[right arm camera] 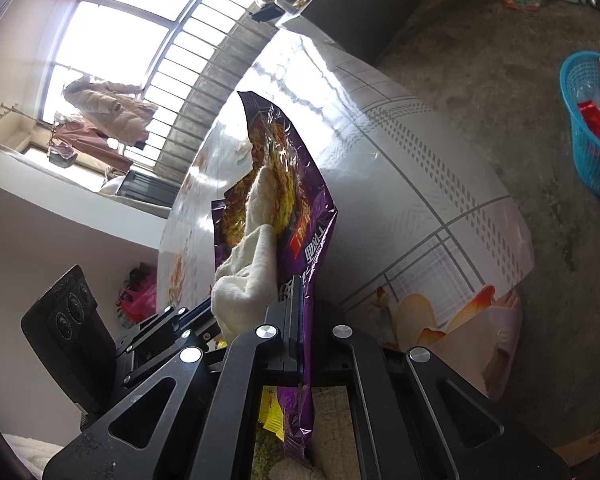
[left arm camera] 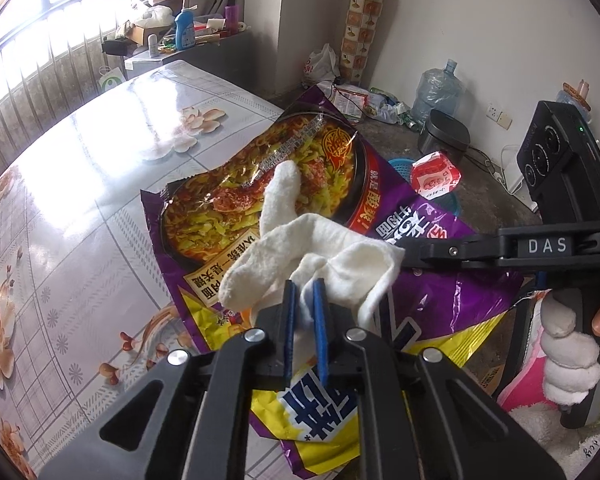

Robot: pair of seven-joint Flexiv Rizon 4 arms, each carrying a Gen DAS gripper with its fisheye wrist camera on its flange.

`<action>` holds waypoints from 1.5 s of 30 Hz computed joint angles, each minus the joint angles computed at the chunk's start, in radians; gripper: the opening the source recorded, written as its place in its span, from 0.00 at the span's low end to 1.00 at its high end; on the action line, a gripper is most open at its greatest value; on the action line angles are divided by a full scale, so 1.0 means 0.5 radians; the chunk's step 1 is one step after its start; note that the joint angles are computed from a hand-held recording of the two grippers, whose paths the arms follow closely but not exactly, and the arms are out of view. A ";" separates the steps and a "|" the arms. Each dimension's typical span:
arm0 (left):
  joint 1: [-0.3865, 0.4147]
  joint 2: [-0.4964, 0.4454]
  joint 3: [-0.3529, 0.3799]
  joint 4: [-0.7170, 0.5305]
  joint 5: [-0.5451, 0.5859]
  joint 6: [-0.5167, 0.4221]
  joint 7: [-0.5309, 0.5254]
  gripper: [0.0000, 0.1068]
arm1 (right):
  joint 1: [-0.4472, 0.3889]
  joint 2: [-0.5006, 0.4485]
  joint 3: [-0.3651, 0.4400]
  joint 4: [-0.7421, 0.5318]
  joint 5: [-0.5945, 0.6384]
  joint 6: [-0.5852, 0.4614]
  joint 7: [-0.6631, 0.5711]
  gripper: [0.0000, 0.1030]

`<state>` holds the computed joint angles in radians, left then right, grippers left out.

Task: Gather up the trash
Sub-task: 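Carry noodle bag and cloth over the wastebasket and open both grippers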

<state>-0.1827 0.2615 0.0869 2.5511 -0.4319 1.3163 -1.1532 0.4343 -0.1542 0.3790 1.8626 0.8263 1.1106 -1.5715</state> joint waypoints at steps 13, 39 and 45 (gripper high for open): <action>-0.260 -0.429 -0.136 -0.683 -0.987 -0.027 0.873 0.05 | -0.183 0.172 -0.204 0.254 -0.017 0.652 0.138 0.00; -0.174 -2.553 -0.511 -3.114 0.147 -1.150 -0.257 0.44 | -0.493 -0.837 -0.557 0.064 -0.762 0.871 1.270 0.34; -0.095 -2.386 -0.620 -2.948 0.065 -0.926 -0.155 0.50 | -0.304 -0.725 -0.815 0.237 -0.975 1.001 1.498 0.44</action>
